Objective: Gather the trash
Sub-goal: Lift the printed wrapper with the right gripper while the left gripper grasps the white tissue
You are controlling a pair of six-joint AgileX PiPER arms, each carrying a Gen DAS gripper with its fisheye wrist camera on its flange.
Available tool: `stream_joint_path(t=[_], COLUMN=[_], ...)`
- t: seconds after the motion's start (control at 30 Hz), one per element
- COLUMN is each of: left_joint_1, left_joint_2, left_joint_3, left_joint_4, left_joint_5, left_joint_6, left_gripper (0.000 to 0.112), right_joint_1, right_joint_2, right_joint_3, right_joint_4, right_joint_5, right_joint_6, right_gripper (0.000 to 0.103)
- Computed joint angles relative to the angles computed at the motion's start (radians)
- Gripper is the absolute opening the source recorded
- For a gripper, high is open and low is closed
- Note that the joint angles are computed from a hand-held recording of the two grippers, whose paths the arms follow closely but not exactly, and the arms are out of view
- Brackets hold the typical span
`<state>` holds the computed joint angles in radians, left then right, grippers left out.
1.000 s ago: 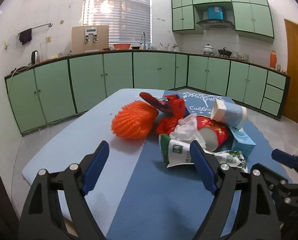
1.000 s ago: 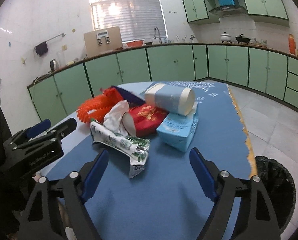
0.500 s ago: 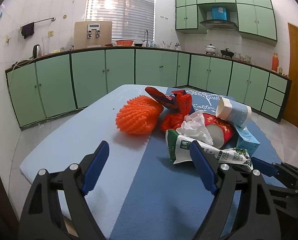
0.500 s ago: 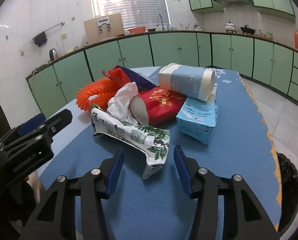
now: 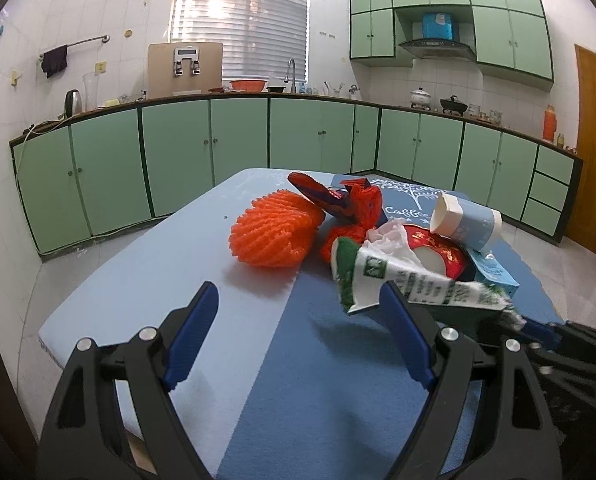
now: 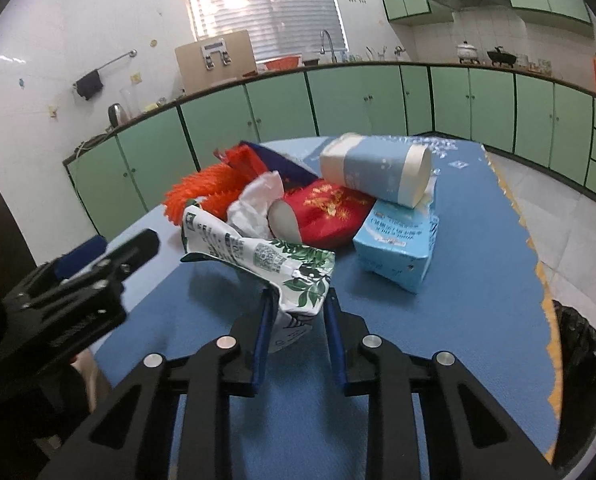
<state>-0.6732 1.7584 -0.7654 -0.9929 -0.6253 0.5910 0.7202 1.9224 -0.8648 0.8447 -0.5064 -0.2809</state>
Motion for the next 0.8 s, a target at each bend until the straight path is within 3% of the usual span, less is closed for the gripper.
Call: stream_joint_path(t=[0.43, 0.63, 0.8], left_joint_1=[-0.03, -0.04, -0.04], left_joint_2=[0.044, 0.122, 0.19], left_joint_3=[-0.099, -0.226, -0.338], left_joint_4=[-0.026, -0.087, -0.222], left_joint_5=[0.043, 0.084, 0.128], left_joint_6=[0.044, 0.105, 0.24], left_gripper=[0.08, 0.079, 0.076], right_joint_1=[0.013, -0.048, -0.066], right_joint_2=[-0.268, -0.284, -0.272], right_joint_3=[0.284, 0.33, 0.344], right_joint_4=[0.231, 0.214, 0.176], right_joint_5=[-0.195, -0.22, -0.235], right_joint_6=[-0.071, -0.025, 0.015], right_gripper=[0.025, 0.025, 0.025])
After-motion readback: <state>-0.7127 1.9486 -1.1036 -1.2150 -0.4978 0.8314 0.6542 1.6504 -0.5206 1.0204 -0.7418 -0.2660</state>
